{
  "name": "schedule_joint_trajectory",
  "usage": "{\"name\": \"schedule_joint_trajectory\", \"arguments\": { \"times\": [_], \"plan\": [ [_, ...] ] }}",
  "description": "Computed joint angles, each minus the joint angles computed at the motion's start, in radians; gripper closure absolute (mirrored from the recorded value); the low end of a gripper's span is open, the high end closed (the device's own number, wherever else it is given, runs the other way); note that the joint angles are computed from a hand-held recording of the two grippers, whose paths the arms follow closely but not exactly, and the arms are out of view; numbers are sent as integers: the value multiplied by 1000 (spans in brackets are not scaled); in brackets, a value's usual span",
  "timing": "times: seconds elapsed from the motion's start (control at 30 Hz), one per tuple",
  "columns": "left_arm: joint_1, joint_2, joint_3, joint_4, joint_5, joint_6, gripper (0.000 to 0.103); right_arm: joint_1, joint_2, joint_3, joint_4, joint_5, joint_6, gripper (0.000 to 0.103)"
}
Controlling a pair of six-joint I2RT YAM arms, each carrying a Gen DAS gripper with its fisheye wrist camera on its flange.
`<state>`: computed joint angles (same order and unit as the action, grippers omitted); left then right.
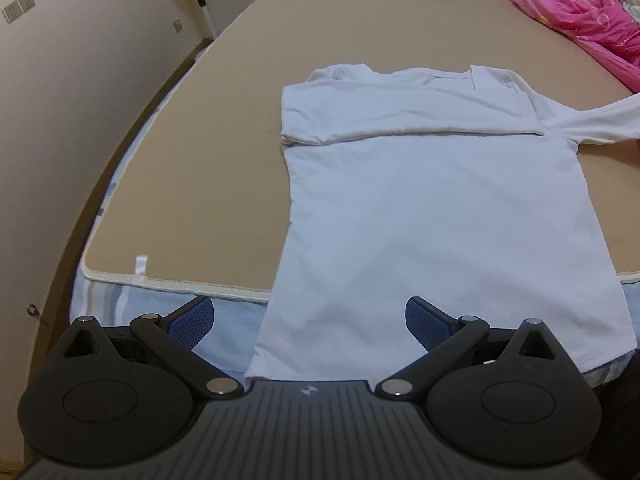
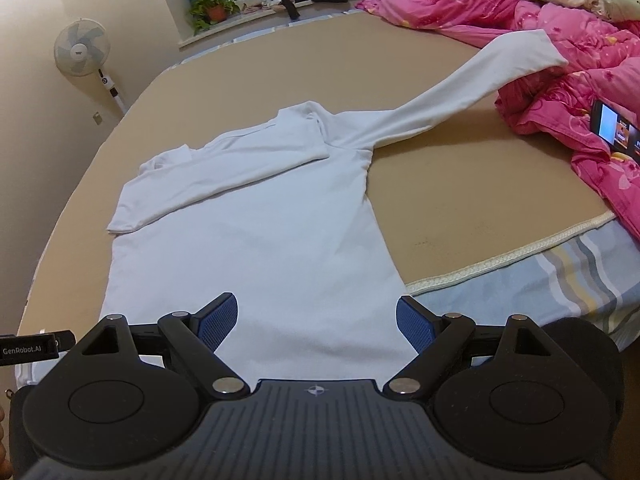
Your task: Fold small clothes
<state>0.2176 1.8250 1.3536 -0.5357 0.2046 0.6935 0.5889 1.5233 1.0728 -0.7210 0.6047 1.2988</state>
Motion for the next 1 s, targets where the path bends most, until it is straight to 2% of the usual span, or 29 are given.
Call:
{"name": "schedule_joint_trajectory", "arguments": {
  "times": [0.3,0.33,0.4,0.47,0.57,0.67,0.73,0.83,0.9,1.0],
  "plan": [
    [-32,-46,-65,52,-28,25,1,-22,-49,-67,59,-21,2,15],
    [-36,-45,-63,47,-33,27,1,-32,-66,-89,82,-21,-4,15],
    [-41,-10,-3,-30,-30,18,1,-68,-115,-144,138,-13,-21,15],
    [-43,35,72,-108,-22,-14,1,-155,-210,-234,230,-2,-78,15],
    [-63,52,89,-95,-52,-53,1,-383,-370,-354,370,-25,-189,15],
    [-101,73,96,-71,-114,-67,1,-700,-431,-438,580,-158,-364,15],
    [-125,88,102,-67,-151,-78,1,-914,-368,-441,715,-270,-428,15],
    [-165,99,90,-34,-208,-82,1,-1139,-199,-382,871,-393,-435,15],
    [-191,111,83,-7,-255,-78,1,-1255,-42,-274,894,-468,-444,15],
    [-221,154,123,-31,-296,-103,1,-1346,164,-120,900,-480,-406,15]
  ]
}}
